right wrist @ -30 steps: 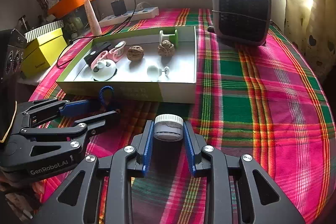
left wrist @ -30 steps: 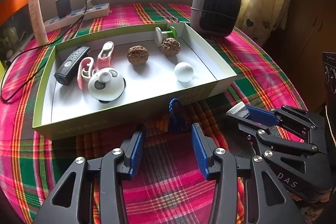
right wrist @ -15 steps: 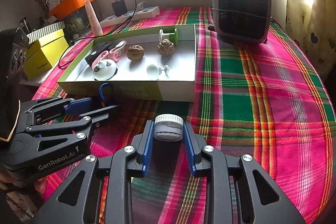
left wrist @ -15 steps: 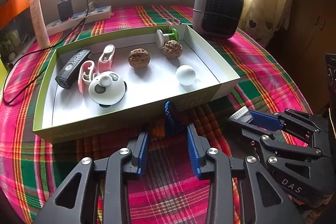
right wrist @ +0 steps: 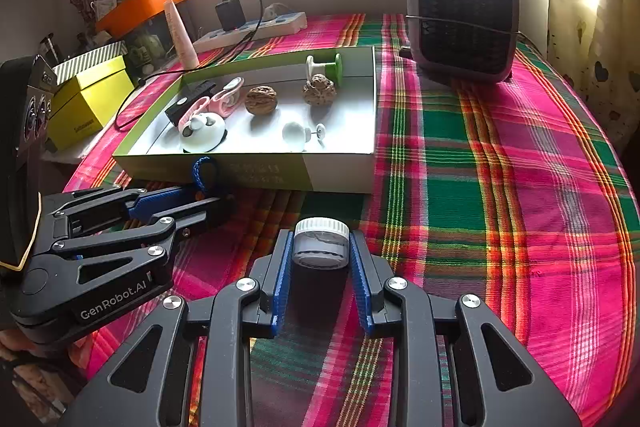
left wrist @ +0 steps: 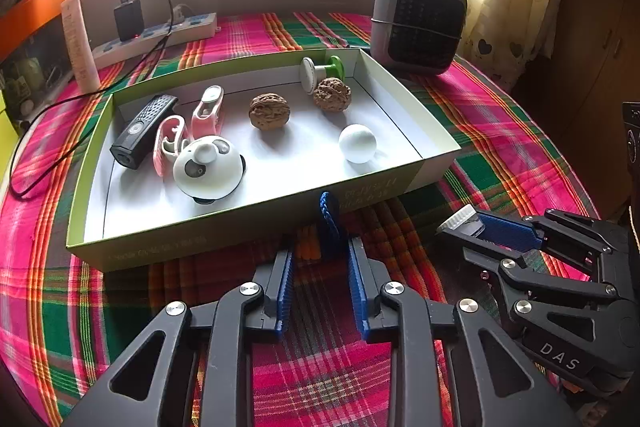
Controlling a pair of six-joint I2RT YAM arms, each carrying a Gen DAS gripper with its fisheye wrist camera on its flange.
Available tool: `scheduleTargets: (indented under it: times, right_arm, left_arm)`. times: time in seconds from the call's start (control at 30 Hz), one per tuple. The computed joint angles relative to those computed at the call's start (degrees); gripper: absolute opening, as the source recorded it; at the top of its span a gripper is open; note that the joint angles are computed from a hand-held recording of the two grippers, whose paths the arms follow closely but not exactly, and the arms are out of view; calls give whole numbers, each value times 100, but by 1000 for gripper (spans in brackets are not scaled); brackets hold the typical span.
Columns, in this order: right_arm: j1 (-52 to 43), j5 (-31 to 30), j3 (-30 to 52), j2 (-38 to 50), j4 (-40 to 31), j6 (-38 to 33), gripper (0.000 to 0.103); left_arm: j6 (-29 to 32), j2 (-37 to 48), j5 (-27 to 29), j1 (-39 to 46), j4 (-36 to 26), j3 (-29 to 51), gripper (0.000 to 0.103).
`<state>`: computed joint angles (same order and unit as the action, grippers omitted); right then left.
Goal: Organize objects
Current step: 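Close the left tool on the blue-and-orange toy while the right tool holds the jar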
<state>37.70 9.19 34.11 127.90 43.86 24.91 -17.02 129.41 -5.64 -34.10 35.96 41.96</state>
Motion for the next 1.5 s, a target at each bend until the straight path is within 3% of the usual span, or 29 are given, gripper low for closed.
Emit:
scheduleTargets:
  times: [1.5]
  right_arm:
    - [178, 231, -71, -403, -180, -88, 29]
  left_arm:
    - [4, -421, -22, -22, 605, -649, 23]
